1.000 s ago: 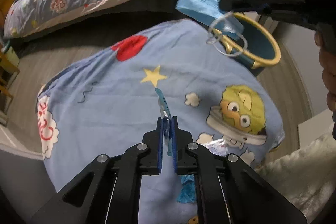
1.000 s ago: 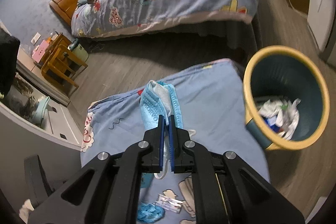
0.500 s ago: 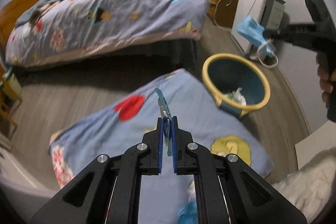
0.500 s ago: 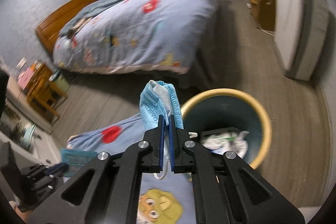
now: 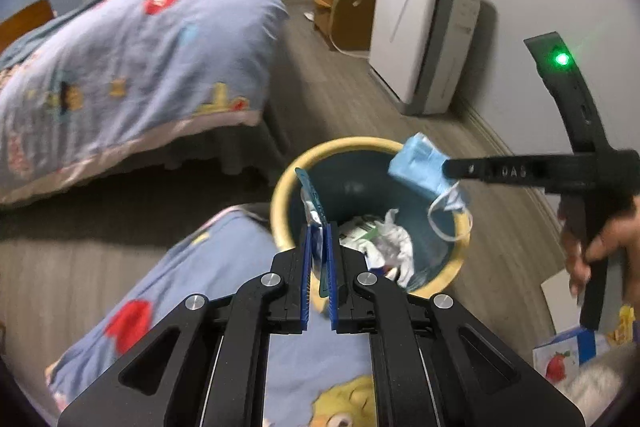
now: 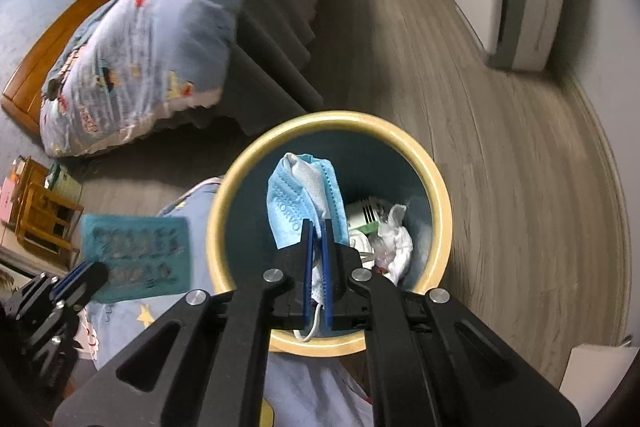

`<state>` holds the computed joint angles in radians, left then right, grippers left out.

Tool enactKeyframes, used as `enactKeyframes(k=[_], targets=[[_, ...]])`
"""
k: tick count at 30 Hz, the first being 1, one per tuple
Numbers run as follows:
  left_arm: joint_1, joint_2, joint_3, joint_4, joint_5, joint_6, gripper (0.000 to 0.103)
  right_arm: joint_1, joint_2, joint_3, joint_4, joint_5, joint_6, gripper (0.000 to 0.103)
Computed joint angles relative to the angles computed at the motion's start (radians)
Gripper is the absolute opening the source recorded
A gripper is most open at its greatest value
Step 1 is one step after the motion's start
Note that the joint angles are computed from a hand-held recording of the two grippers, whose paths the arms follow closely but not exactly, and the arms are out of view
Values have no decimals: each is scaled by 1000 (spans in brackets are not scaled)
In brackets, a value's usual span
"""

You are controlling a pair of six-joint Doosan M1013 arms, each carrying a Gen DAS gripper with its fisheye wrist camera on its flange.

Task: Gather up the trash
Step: 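Carry the blister pack and mask over the bin and open both grippers, then grasp the crumpled blue paper with the left gripper while the right gripper grasps the white sachet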

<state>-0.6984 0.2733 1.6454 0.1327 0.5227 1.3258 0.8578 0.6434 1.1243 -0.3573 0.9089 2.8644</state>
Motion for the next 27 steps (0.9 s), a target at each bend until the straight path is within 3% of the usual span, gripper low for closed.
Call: enactKeyframes(k=[4, 9, 11, 13, 15, 18, 19, 20, 22, 24, 27], targets=[[-10, 67, -51, -31, 25, 46, 8, -7, 5, 2, 7, -1, 11, 4], [-16, 96, -62, -38, 18, 68, 8, -11, 9, 4, 6, -29, 23, 6], [-9, 93, -57, -52, 4, 57, 16, -10, 12, 0, -1, -28, 34, 15], [-3, 85, -46, -74, -8, 54, 37, -8, 9, 4, -22, -29, 59, 47], [1, 71, -31, -37, -21, 2, 53, -6, 2, 14, -49, -33, 94, 52], [7, 47, -8, -12, -30, -42, 61, -5, -3, 20, -63, -44, 119, 56], [8, 41, -2, 8, -28, -63, 75, -4, -3, 19, -67, -46, 120, 63], [5, 28, 12, 58, -32, -113, 82, -3, -5, 19, -71, -51, 121, 69], [1, 12, 25, 110, -34, -159, 84, 3, -11, 25, -98, -70, 140, 87], [-6, -6, 36, 173, -15, -220, 91, 9, -14, 22, -128, -70, 153, 92], [-11, -47, 69, 228, -18, -280, 92, 21, -17, 15, -179, -54, 175, 96]])
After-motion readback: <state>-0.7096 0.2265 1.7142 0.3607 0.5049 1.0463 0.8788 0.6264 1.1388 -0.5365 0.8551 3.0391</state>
